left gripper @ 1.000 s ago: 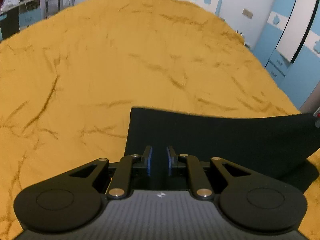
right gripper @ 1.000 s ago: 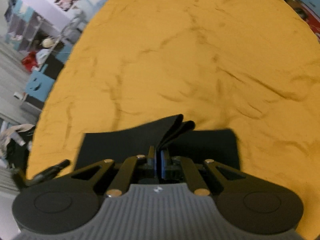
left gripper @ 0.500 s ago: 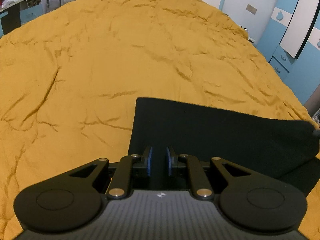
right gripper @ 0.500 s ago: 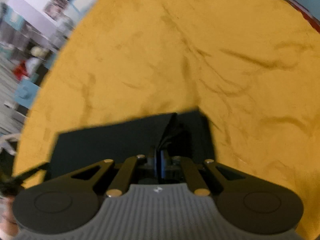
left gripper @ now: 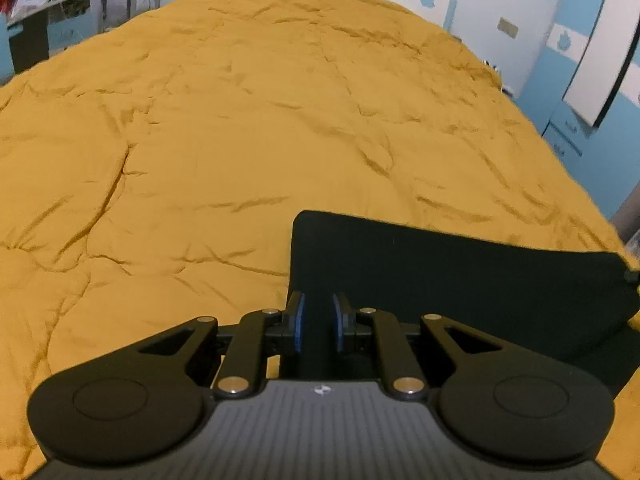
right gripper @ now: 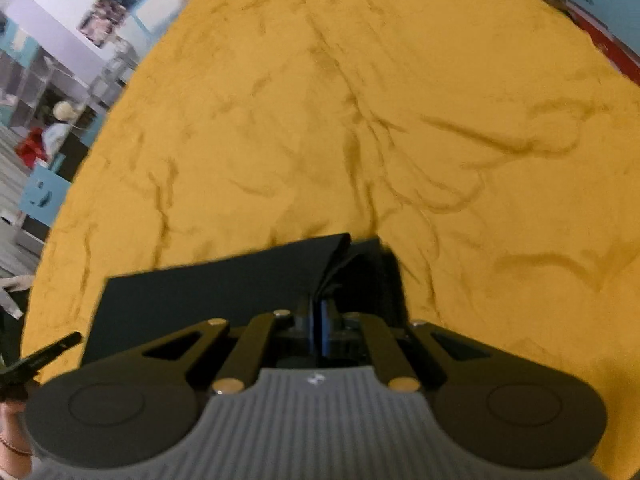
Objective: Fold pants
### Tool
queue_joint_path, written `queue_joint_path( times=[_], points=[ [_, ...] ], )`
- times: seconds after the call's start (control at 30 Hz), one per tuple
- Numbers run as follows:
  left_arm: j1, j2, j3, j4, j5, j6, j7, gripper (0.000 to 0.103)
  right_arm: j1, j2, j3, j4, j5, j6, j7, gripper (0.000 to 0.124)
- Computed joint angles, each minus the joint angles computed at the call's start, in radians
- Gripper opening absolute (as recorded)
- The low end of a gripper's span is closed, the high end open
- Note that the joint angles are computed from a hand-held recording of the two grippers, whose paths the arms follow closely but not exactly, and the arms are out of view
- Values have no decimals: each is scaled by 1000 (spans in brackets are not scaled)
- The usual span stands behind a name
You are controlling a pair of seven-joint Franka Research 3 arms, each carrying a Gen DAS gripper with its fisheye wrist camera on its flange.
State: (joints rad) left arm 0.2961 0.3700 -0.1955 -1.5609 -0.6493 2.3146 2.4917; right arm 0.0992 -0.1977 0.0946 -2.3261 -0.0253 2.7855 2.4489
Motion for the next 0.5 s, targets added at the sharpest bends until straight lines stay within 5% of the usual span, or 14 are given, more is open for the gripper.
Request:
queue_joint_path(
  times=[0.07, 0.3, 0.5],
  points=[
    [-5, 8, 2, 12, 13, -4, -14, 16, -4, 41, 3, 36, -26, -68, 7, 0],
    [-8, -1, 4, -7, 27, 9, 6, 16, 10, 53, -13, -2, -31, -13, 51, 0],
    [-7, 1, 0, -4, 33, 7, -1, 16, -21, 16, 40, 16, -248, -73, 224, 28]
  ],
)
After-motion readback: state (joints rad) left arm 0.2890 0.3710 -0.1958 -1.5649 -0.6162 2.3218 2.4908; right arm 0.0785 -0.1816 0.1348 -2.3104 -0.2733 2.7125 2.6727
